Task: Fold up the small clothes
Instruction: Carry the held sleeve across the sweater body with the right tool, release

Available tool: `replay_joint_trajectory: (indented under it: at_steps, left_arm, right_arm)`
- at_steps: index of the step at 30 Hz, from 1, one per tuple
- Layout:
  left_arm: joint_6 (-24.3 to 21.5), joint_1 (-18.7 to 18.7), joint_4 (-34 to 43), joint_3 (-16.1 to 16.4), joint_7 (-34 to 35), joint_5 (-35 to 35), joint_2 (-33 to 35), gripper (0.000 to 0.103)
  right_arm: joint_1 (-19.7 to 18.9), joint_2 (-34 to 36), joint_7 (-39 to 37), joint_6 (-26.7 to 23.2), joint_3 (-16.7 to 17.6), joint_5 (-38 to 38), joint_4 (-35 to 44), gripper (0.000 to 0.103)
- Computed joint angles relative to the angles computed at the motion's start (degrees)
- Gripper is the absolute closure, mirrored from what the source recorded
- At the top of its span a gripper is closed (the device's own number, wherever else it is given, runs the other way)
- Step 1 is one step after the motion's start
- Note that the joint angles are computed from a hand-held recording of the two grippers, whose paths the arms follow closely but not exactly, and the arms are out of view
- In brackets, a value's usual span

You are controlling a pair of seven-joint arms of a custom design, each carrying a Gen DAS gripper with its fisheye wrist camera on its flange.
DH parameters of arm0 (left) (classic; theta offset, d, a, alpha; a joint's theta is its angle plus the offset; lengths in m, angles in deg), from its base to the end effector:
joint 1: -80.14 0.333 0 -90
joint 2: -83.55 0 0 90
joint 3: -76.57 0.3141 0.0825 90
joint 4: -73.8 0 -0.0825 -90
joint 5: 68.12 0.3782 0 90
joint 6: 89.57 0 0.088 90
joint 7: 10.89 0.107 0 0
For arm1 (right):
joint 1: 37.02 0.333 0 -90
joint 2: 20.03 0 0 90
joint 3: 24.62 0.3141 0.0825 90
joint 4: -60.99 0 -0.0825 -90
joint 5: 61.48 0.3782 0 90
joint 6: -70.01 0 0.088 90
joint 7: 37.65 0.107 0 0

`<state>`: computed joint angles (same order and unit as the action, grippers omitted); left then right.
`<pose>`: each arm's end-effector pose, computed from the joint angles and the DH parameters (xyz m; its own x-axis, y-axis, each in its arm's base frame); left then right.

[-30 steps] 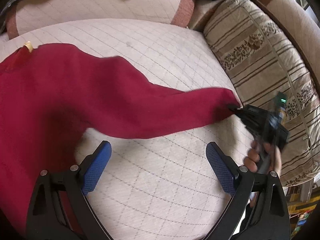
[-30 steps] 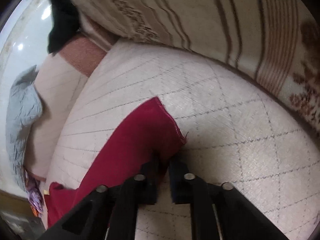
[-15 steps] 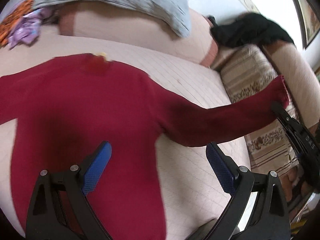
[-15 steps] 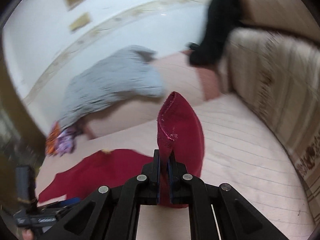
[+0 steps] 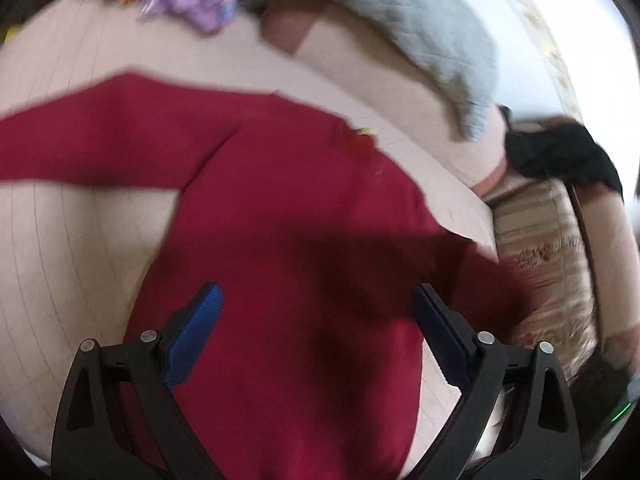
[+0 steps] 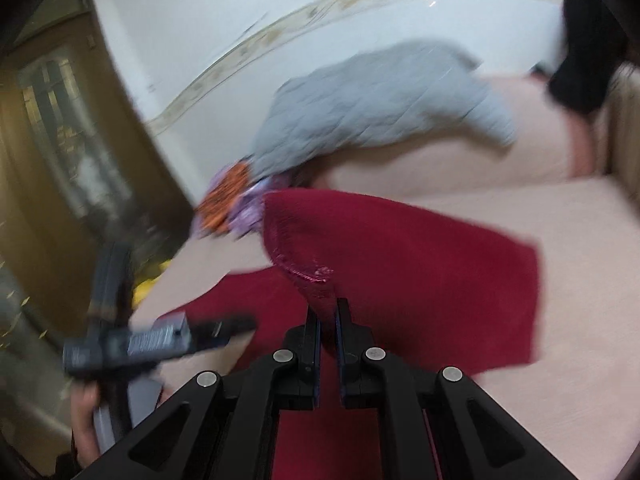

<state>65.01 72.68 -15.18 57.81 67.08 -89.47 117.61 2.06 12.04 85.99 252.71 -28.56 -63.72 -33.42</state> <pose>0.6839 -0.2702 0.3783 0.0287 -0.8341 0.5508 -0.9176 -0.2405 -0.3164 0.5868 0.4302 0.4110 0.2737 -0.8734 -0.4028 -0.6743 0.1244 -0.7279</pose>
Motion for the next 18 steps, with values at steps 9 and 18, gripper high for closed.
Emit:
replay_joint_trajectory:
  at_steps: [9, 18]
  left_arm:
    - [-7.4, 0.6, 3.8, 0.6, -0.4, -1.2, 3.0, 0.008]
    - [-12.7, -1.8, 3.9, 2.6, -6.2, 4.2, 3.3, 0.018]
  right_arm:
    - [-16.6, 16.4, -20.7, -23.8, 26.4, 8.9, 19.2, 0.086]
    - [-32.1, 9.5, -37.3, -16.4, 36.2, 26.0, 8.7, 0.038]
